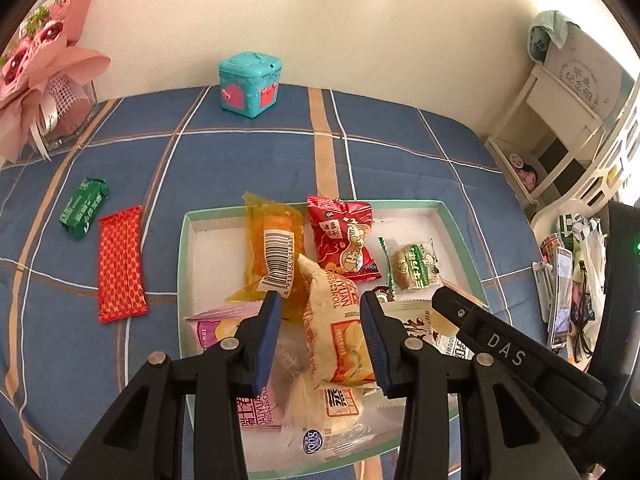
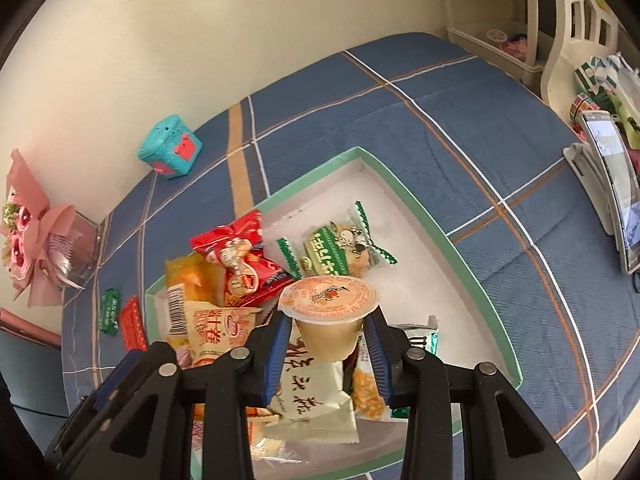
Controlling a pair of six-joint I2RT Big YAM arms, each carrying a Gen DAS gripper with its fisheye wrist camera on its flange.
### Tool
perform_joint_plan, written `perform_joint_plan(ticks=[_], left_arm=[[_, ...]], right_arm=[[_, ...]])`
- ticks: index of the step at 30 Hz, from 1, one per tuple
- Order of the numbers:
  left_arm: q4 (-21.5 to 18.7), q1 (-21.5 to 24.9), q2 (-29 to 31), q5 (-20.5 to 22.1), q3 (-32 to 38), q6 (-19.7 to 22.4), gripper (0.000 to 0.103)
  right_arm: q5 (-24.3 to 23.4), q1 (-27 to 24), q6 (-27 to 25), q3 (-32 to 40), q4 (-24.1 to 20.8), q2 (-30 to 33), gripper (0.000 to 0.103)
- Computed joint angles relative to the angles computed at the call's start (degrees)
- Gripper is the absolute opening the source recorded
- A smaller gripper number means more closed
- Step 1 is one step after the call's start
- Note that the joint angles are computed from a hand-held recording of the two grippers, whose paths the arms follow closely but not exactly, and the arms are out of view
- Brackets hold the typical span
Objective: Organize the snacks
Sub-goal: 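Lower Swiss roll bag into tray and open left tool while right tool releases cup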
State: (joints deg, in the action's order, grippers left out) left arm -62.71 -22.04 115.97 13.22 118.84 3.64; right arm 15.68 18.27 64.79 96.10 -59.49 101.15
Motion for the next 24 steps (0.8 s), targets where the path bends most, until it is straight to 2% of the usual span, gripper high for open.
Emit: perform_joint_plan(ticks=[10, 12, 15, 19, 21, 24], left_arm=[[-2.6, 1.2, 0.9, -0.4, 1.9, -1.3, 0.042], [-3.2, 1.5, 1.2, -0.3, 2.6, -1.8, 0.046], [-4.1, 1.9, 1.4, -0.9, 3.2, -2.1, 0.049], [-5.3, 2.8, 1.7, -1.3, 4.1, -2.9, 0.052], [-5.9, 3.4, 2.1, -1.5, 4.7, -3.7, 0.060], [-7.1, 4.3, 2.9, -2.4, 6.0, -4.7, 0.065]], right_arm=[[-0.8, 0.0, 0.1, 0.9, -2.5, 1.0, 0.041], [-0.7, 0.1, 0.2, 1.5, -3.7, 1.3, 0.045], [0.1, 0.4, 0.3, 1.9, -4.4, 1.3, 0.059], [0.1, 0.7, 0.2, 2.4, -4.5, 1.3, 0.060], [0.3, 1.2, -0.3, 3.5, -5.7, 1.9, 0.062], [1.4, 2.1, -1.6, 5.7, -7.6, 2.9, 0.068]])
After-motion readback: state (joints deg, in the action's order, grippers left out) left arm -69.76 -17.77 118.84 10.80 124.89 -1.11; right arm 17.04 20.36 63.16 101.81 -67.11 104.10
